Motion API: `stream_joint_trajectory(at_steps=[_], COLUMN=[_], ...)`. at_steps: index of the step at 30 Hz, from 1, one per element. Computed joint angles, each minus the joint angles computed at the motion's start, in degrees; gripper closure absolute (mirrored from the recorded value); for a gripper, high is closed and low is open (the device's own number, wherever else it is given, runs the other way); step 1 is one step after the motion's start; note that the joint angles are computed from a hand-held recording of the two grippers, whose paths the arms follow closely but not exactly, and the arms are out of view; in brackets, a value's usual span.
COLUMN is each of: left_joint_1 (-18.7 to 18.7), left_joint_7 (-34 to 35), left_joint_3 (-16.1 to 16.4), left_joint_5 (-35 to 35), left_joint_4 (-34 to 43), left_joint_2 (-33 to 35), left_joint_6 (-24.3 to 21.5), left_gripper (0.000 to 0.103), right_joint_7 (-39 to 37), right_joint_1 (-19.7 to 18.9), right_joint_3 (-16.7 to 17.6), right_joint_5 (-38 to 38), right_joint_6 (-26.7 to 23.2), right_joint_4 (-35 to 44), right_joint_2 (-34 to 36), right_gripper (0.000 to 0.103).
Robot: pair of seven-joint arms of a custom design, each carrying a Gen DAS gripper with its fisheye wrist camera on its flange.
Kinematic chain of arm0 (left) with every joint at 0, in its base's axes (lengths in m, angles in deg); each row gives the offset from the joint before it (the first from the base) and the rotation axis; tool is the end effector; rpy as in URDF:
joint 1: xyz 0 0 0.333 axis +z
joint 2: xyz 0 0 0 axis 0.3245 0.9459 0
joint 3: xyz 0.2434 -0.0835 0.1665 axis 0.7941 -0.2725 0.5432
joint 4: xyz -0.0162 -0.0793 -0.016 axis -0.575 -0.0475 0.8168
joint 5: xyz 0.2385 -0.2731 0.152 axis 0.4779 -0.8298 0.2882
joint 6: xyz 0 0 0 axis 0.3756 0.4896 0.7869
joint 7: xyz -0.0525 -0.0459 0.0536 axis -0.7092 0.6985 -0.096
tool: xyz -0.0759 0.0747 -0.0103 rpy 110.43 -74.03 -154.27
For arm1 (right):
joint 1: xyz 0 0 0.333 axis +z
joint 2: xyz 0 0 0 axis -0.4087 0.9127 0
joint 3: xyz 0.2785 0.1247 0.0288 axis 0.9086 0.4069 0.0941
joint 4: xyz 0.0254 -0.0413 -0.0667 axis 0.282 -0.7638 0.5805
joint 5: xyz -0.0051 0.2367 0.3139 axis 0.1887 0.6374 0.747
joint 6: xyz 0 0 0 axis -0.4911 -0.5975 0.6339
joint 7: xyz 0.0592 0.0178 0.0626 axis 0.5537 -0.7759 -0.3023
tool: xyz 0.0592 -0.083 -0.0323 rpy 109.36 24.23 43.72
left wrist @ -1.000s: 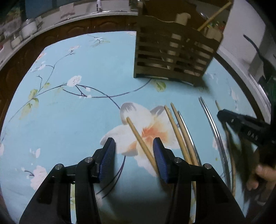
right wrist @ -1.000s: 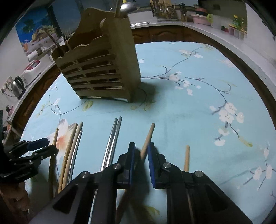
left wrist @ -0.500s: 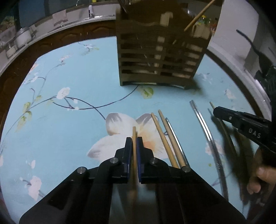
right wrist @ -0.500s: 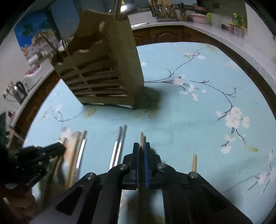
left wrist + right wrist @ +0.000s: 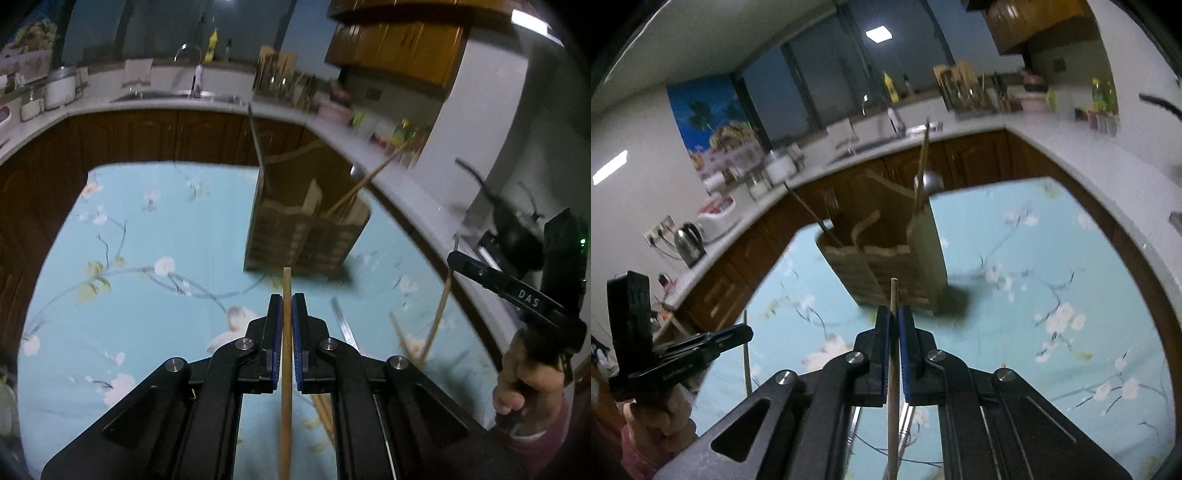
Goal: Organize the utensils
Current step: 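Lift both wooden chopsticks up and carry them over the wooden holder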
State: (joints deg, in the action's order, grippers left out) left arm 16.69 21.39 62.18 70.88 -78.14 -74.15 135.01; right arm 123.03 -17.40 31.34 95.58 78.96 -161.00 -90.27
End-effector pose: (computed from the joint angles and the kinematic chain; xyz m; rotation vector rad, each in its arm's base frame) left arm 0.4958 -0.1699 0.6537 -1.9032 1.5951 -1.0602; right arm 0.5757 0.0393 0.6640 -1.7905 1.2132 -0.2024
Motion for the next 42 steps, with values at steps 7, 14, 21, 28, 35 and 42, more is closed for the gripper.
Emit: stream_joint_trajectory(at_steps=[7, 14, 21, 28, 35, 42], left_joint_1=[0.84, 2.01, 3.13, 6.32, 5.46, 1.92], left_joint_7=[0.15, -0.09, -1.99, -8.51, -15.76, -27.61], left_joint_3=[-0.5, -1.18, -1.64, -3.1, -0.79, 3.65], left_joint_5=[0.8, 2.61, 5.53, 14.88, 25.42, 38.82], left_joint_4=[1.23, 3.9, 7.18, 13.62, 23.97, 32.98], left_joint_2=[-2.2, -1.24, 1.24, 4.94, 12.34, 20.45], left_joint_6=[1.52, 2.14, 3.5, 6.47, 9.49, 9.12], left_gripper=[0.099, 0.099, 0.099, 0.099, 0.099, 0.099], right_joint_7=[-1.8, -2.43, -2.36, -0.9, 0.14, 0.89], right_joint_1=[0.37, 0.42, -0.03, -1.3, -2.63, -2.87], right_joint_3=[-0.42, -0.13, 0.41, 1.73, 5.69, 9.99], right_joint_5=[2.61, 4.05, 5.25, 8.28, 8.55, 3.35], right_joint_6=[1.28, 2.21, 3.75, 5.72, 12.08, 19.41], right_joint_4=[2.49, 4.86, 7.9, 14.93, 25.68, 29.12], right_joint_2=[-0.79, 0.29, 2.42, 6.97, 13.95, 18.71], right_gripper=[0.098, 0.098, 0.098, 0.098, 0.098, 0.098])
